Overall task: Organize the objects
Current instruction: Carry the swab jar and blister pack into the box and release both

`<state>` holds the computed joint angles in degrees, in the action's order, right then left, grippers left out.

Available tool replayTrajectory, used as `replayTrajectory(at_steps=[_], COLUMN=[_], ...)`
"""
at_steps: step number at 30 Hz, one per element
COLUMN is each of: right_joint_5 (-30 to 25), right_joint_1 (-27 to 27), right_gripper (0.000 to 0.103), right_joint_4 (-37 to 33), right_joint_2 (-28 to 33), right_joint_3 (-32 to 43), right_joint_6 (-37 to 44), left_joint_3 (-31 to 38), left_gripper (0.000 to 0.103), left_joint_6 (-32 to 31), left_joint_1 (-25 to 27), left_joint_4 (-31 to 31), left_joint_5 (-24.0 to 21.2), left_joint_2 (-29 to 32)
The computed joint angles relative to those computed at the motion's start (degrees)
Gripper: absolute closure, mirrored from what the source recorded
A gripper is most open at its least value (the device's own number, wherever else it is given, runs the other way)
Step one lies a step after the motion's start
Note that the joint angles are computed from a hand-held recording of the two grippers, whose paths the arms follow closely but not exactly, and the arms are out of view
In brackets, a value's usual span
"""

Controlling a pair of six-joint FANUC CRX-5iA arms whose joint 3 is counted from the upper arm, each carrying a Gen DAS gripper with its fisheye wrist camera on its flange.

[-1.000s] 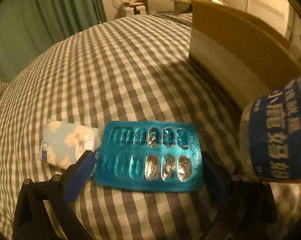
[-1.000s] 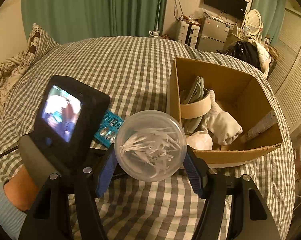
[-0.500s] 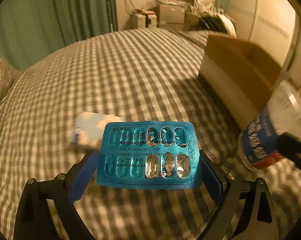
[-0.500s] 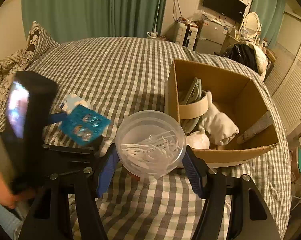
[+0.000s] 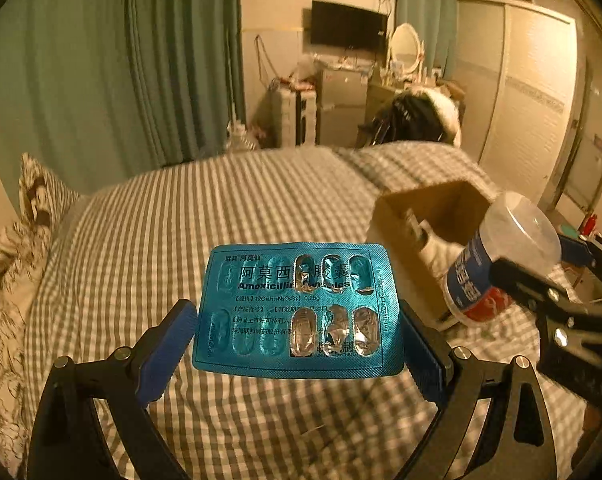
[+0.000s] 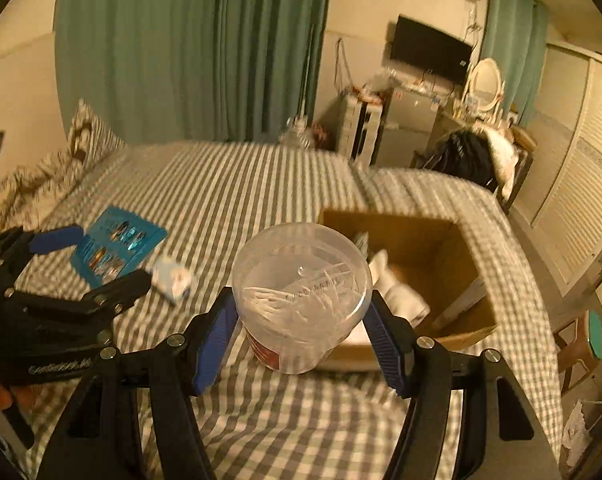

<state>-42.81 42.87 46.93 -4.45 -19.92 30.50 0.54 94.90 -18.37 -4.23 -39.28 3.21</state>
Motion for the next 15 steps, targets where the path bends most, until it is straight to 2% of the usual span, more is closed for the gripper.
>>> replayTrajectory(at_steps=[6, 15], right_joint_5=[1.1, 5.5], right_joint_1=[-3.5, -13.0], right_gripper=[0.040, 0.040], right_joint_4=[4.5, 1.9], right_joint_2=[-2.8, -1.6], right_joint_3=[0.4, 3.0], right_joint_6=[-0.3, 3.9], left_joint_3=[6.5, 21.7], left_gripper=[0.006, 0.006], left_joint_6=[1.0, -0.8], left_joint_1=[-3.6, -8.7], left_joint_4=[-1.0, 0.7], left_joint_5=[-1.0, -4.5], left_joint_2=[2.9, 15.8])
